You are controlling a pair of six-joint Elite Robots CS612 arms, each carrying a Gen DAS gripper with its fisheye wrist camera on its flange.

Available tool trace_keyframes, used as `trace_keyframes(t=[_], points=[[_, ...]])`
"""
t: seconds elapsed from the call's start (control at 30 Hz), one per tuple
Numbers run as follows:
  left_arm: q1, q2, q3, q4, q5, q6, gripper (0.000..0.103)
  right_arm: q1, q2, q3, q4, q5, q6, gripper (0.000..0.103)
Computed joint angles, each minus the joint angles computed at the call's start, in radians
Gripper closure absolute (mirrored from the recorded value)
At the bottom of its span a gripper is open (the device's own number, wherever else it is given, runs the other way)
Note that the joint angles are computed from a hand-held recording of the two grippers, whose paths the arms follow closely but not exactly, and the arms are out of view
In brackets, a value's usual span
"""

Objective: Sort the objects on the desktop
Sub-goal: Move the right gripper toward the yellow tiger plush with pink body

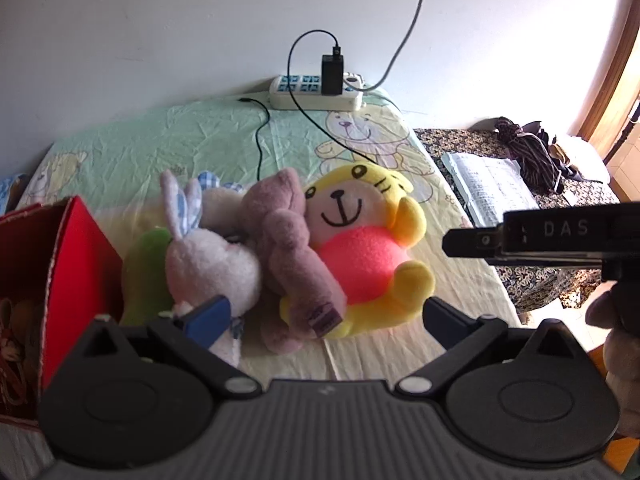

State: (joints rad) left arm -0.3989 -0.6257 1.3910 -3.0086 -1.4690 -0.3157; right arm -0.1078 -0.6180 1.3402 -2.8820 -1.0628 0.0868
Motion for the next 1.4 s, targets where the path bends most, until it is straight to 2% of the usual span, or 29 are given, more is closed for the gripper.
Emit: trace_keyframes(t=[0.07, 0.37, 0.53, 0.73, 0.87, 1.07, 1.33, 1.4], points=[[0.003, 0.006, -0.009, 0.031, -0.056, 0.011, 0.001, -0.002, 0.006, -0.011, 0.006, -0.005, -0.007, 0.05], [0.011, 0.017, -0.024, 0.079, -0.162, 0.09, 0.001, -0.019, 0.025, -0.043, 0.048, 0.024, -0.003, 0.049], [0.004, 0.033, -0.053, 0.112, -0.142, 0.118, 0.001, -0.025, 0.048, -0.083, 0.102, 0.073, -0.009, 0.048], [0.029, 0.049, -0.082, 0.149, -0.174, 0.11, 0.002, -0.025, 0.074, -0.13, 0.153, 0.113, -0.034, 0.046], [0.046, 0.042, -0.065, 0.148, -0.19, 0.129, 0.002, -0.027, 0.087, -0.153, 0.169, 0.132, -0.035, 0.046], [0.067, 0.021, -0.022, 0.135, -0.219, 0.133, 0.002, -0.026, 0.103, -0.187, 0.217, 0.156, -0.083, 0.046], [0.092, -0.005, -0.02, 0.18, -0.228, 0.133, 0.002, -0.008, 0.138, -0.249, 0.332, 0.173, -0.178, 0.046], [0.087, 0.016, -0.073, 0.223, -0.216, 0.128, 0.004, -0.001, 0.146, -0.262, 0.355, 0.173, -0.21, 0.045]])
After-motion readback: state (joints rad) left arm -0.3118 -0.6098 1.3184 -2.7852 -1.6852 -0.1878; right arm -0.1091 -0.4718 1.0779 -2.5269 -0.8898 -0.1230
